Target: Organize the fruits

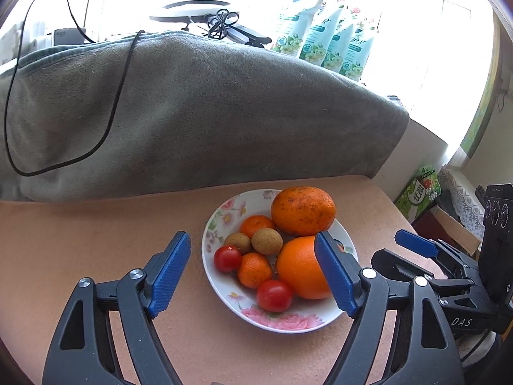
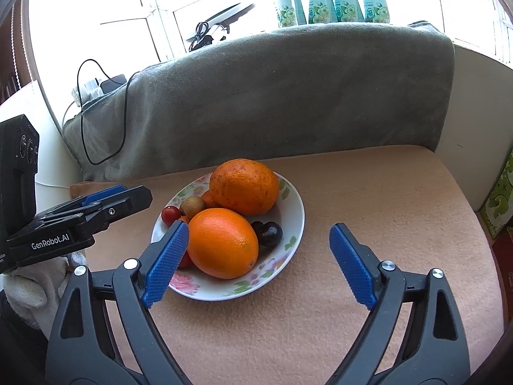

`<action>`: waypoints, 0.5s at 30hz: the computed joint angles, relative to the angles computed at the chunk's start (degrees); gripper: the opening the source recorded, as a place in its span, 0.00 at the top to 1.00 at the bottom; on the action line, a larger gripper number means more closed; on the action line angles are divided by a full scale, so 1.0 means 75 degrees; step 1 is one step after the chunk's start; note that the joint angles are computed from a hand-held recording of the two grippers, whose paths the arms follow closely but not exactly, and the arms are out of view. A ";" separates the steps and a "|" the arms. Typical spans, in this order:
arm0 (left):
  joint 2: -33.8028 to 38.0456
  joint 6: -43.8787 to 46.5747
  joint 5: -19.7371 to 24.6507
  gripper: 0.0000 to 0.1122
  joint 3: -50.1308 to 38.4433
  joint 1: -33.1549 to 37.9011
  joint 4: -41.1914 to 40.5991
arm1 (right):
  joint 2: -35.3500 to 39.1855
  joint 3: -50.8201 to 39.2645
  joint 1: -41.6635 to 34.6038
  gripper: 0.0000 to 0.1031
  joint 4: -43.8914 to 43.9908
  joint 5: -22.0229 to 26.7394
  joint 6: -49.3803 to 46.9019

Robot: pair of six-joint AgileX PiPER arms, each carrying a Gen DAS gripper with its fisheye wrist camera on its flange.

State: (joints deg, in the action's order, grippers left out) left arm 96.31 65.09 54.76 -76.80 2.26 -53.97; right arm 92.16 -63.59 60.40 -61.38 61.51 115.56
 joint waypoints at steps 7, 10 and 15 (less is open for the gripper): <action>-0.0267 0.0068 -0.0038 0.29 0.0239 0.0102 0.0010 | 0.0099 -0.0171 0.0253 0.09 0.0018 0.0338 0.0019; -0.0390 0.0149 -0.0018 0.29 0.0362 0.0197 -0.0022 | 0.0096 -0.0233 0.0378 0.09 -0.0005 0.0491 0.0019; -0.0738 0.0371 0.0025 0.29 0.0664 0.0436 -0.0113 | 0.0060 -0.0327 0.0638 0.09 -0.0077 0.0804 0.0098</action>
